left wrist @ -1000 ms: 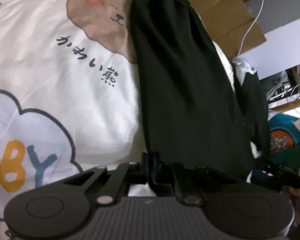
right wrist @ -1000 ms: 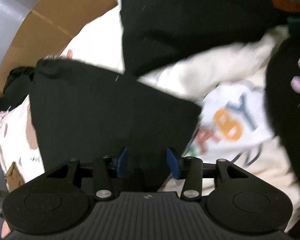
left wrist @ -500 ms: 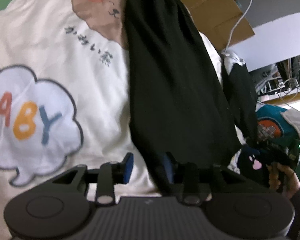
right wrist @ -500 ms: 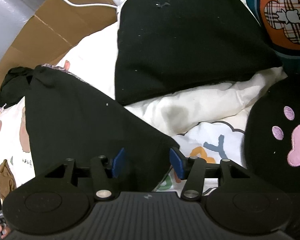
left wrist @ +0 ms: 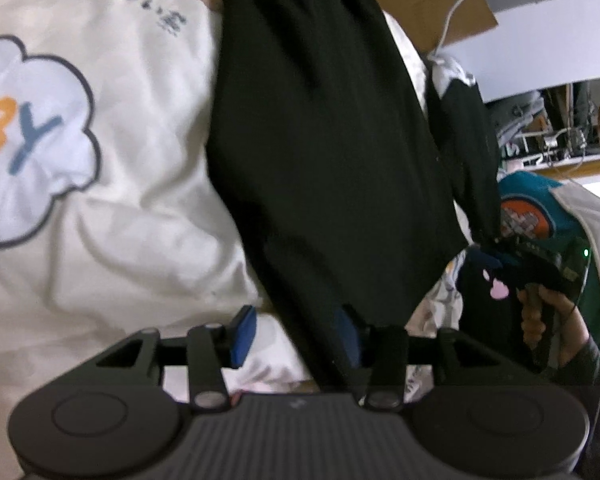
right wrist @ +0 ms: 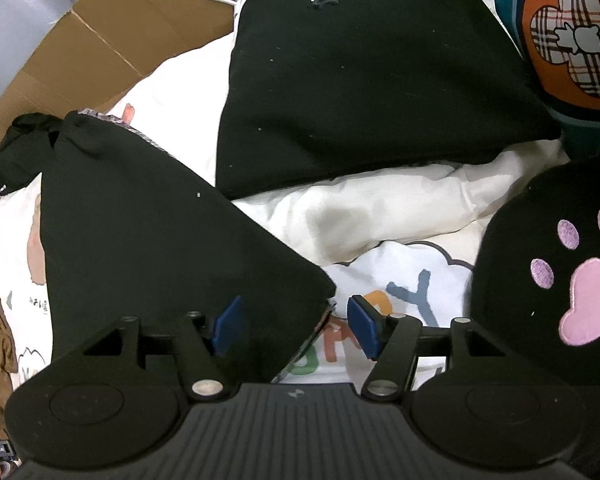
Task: Fold clothes
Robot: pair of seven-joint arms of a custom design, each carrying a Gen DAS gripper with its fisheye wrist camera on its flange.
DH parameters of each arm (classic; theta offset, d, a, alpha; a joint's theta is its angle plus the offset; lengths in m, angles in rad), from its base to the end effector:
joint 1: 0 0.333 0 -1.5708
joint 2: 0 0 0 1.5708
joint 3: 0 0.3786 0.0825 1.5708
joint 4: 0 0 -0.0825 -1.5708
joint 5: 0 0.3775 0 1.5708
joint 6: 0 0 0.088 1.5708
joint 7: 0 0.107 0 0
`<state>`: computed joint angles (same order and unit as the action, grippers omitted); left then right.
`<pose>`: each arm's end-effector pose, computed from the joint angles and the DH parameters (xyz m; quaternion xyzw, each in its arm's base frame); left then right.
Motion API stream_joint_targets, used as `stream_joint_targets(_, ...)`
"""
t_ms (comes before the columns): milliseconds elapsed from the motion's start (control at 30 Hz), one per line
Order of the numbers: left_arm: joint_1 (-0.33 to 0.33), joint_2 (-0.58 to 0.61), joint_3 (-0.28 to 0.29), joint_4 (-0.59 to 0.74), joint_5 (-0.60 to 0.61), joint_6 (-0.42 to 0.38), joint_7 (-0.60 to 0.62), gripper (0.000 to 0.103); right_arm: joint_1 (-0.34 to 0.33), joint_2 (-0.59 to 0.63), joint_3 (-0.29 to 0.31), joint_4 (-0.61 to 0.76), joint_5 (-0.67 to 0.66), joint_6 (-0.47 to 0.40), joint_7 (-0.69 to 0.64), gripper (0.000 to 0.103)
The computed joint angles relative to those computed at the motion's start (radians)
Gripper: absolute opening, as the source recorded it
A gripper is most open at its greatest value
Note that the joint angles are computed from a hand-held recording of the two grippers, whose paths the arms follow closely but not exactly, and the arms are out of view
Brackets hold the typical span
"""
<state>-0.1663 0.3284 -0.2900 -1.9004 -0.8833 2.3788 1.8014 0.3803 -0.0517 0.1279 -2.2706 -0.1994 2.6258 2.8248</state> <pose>0.5909 -0.2794 0.4183 0.6431 -0.6728 0.2737 0.2426 0.4660 0.2660 0.4892 -0.4598 0.8624 -0.0493 0.2062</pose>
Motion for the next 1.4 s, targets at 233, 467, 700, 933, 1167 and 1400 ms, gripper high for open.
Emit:
stream_joint_targets(233, 0.014, 0.002, -0.002, -0.004, 0.003, -0.058, 0.028, 0.049, -0.006, 0.020, -0.008, -0.005, 0.030, 0.020, -0.037, 0.064)
stream_joint_targets(467, 0.015, 0.028, -0.013, 0.007, -0.050, -0.081, 0.058, 0.054, -0.002, 0.023, -0.006, -0.021, 0.076, 0.058, -0.041, 0.064)
stream_joint_targets(700, 0.021, 0.031, -0.010, 0.004, -0.094, -0.113, 0.072, 0.054, -0.001, 0.015, -0.004, -0.010, 0.055, 0.040, -0.038, 0.064)
stream_joint_targets(933, 0.012, 0.057, -0.015, 0.005, -0.130, -0.085, 0.069, 0.054, 0.000, 0.014, -0.003, -0.001, 0.054, 0.030, -0.051, 0.064)
stream_joint_targets(1167, 0.018, 0.077, -0.029, 0.014, -0.167, -0.081, 0.096, 0.053, -0.007, 0.006, -0.008, -0.006, 0.043, 0.010, -0.047, 0.064)
stream_joint_targets(1400, 0.030, 0.082, -0.031, 0.014, -0.199, -0.105, 0.115, 0.041, -0.019, -0.007, -0.015, -0.018, 0.040, -0.003, -0.057, 0.064)
